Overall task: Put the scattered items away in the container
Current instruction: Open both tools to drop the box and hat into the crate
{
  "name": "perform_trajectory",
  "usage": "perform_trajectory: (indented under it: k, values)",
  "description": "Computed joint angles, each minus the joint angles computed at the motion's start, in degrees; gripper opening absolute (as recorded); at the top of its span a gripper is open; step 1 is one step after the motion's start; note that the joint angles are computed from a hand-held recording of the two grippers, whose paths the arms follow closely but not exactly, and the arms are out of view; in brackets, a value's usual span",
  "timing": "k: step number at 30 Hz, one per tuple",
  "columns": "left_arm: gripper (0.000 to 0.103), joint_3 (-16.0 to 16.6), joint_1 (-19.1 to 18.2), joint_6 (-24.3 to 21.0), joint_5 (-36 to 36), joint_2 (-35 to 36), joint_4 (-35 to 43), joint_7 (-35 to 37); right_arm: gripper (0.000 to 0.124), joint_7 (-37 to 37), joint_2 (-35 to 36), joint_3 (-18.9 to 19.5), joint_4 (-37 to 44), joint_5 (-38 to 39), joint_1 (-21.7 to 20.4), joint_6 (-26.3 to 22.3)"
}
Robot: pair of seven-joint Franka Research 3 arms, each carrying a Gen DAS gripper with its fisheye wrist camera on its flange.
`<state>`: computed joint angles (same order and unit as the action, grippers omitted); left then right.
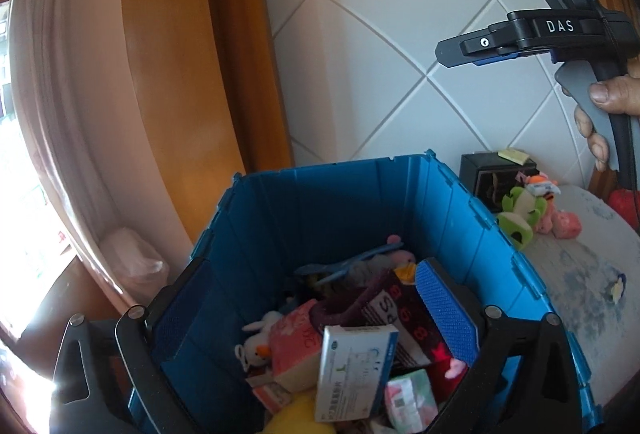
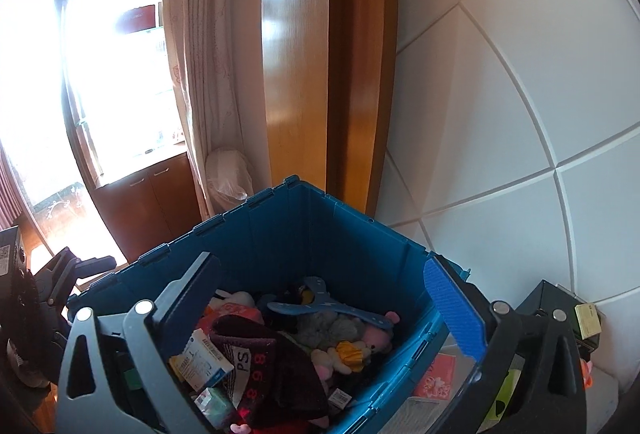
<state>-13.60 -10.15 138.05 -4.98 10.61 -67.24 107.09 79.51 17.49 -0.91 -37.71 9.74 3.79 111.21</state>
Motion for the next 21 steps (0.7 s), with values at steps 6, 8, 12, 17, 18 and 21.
perform_trajectory:
  k: [6,8,12,17,18,21]
  values:
    - [0.102,-0.2,-0.04,-1.29,-0.26,1.31,1.81,-0.11,0.103,-0.59,-6.99,-0.32,-11.7,2.18,-0.92,4.6]
    - [0.102,-0.24,-0.2,-1.31,-0.02,1.07,1.42,-0.38,0.103,-0.98,-9.34,-0.47,-15.36,3.06,-1.07,5.74]
    - [0.102,-0.22,-0.71,-1.48,1.02,0.4,0.52,-1.01,0.103,-1.78,-12.96,-0.8,-20.94,4.17,-1.05,6.68]
    - [0.102,-0.11,-1.06,-1.05,1.65,-1.35,-1.63,-1.69,0.103,-2.55,-15.98,-1.15,-25.53,5.64,-0.96,7.4]
    - [0.102,-0.11,-1.11,-1.09,1.66,-1.71,-2.02,-1.78,0.103,-2.62,-16.7,-1.22,-26.61,5.98,-0.94,7.72]
    - [0.102,-0.15,-1.32,-0.89,1.62,-2.94,-3.3,-1.71,0.103,-3.15,-18.64,-1.41,-29.12,6.79,-0.87,8.26]
